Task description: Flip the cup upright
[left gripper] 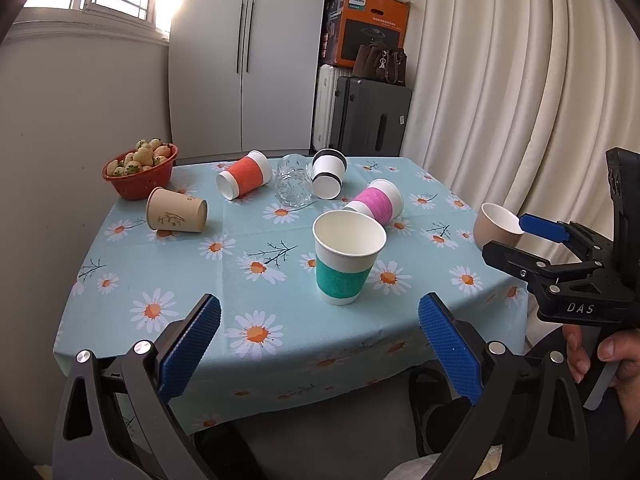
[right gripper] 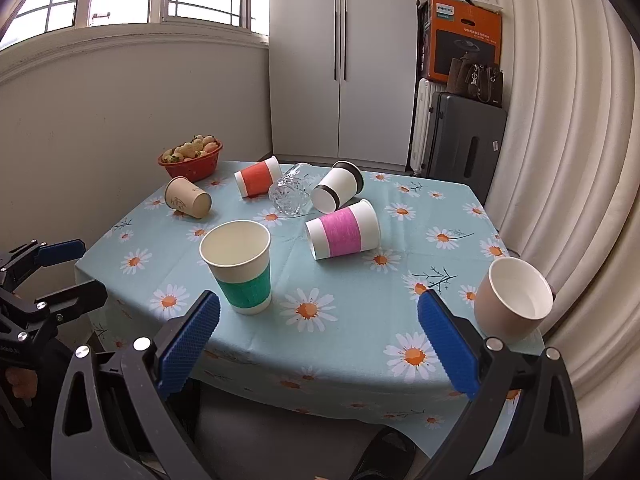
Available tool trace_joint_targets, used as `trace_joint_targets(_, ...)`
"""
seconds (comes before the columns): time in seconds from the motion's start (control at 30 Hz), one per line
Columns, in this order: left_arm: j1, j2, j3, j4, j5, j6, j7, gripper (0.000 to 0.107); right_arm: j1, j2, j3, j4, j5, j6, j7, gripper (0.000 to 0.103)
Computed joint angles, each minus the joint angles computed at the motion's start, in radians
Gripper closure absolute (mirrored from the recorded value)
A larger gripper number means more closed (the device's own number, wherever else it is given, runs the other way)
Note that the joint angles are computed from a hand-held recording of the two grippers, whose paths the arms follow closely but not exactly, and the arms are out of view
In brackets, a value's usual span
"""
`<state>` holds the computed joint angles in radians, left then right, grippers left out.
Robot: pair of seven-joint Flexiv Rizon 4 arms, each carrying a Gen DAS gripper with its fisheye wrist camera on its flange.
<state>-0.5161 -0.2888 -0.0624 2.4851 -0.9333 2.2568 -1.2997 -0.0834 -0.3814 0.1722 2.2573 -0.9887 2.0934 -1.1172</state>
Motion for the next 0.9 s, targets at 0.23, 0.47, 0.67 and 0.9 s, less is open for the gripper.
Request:
trace_joint_targets(0.23, 0.011, 0.008, 0.003, 0.009, 0.021, -0.013, -0.035, 0.01, 0.013, 0.002, -0.001, 0.007, 0.003, -0.007, -0.037, 0.005)
trace_joint_targets(0.47, 0.012, 0.01, 0.008, 0.009, 0.03, -0.031, -0.039, 0.01, 0.026, 0.006, 0.005, 0.014, 0.039, -0.021, -0.077, 0.005)
trace_joint_targets(0.67, 0.005, 0.006, 0.01, 0.007, 0.02, -0.027, -0.035, 0.01, 0.019, 0.001, 0.015, 0.011, 0.043, -0.024, -0.078, 0.005)
trace_joint_targets(0.9, 0.004, 0.006, 0.009, 0.004, 0.011, -0.031, -0.029, 0.01, 0.013, 0.0, 0.022, 0.009, 0.041, -0.029, -0.073, 0.005)
